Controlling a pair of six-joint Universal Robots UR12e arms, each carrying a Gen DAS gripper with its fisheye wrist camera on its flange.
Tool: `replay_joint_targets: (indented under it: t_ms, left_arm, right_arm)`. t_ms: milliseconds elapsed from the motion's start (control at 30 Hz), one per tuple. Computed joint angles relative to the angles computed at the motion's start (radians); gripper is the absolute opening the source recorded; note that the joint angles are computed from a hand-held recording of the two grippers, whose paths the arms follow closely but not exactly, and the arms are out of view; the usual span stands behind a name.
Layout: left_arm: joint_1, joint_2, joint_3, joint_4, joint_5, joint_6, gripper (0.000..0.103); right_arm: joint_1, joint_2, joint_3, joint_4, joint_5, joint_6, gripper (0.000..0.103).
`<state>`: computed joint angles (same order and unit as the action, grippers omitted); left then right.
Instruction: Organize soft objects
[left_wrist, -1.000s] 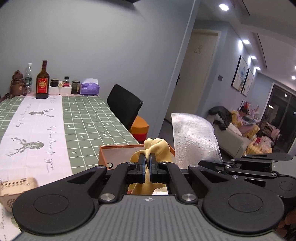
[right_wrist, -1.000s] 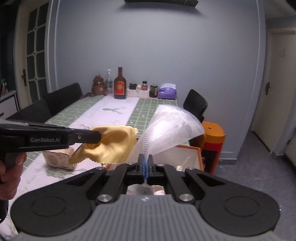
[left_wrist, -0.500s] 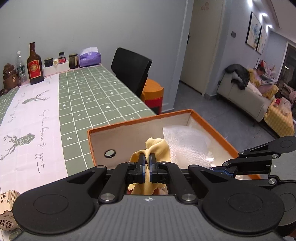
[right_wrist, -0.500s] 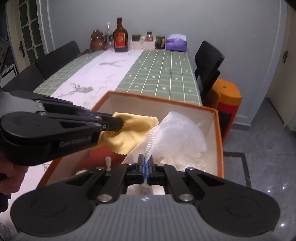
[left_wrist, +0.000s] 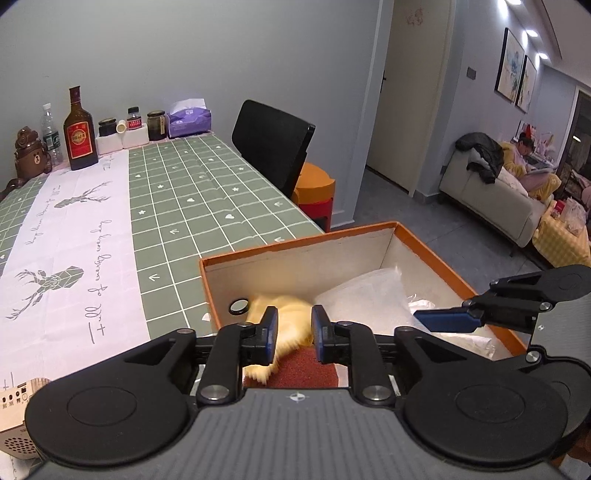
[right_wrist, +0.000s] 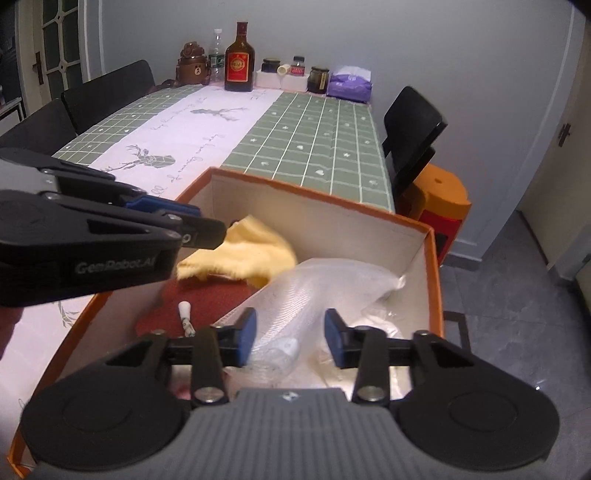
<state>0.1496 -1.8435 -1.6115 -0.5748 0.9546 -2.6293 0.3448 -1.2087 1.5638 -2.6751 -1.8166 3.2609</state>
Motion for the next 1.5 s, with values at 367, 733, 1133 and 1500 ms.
replay_joint_targets:
  t_ms: [367,733,1133,1500]
  left_arm:
    - [0.081,0.078,-0.105,0.205,-0.121,-0.060,0.034]
    - [0.170,0.148,-0.226,0.414,-0.181,-0.085,0.037]
    - [0.264,0.200,-0.332,0.529,-0.181,-0.127,0.045]
    - [0.320,0.209,-0.420,0.678,-0.196,-0.255,0.074]
  right_arm:
    - [0.085,-0.026,0.012,-0.142,-0.161,-0.027,0.061]
    - [0.190,-0.038,0.052,-0.299,-0.219,-0.058,0.069]
    - [0.301,-0.008,0.107,-0.488,-0.424,0.016,0.087]
    - [0.374,0.028,0.137,-0.607,-0.591,0.137,0.095]
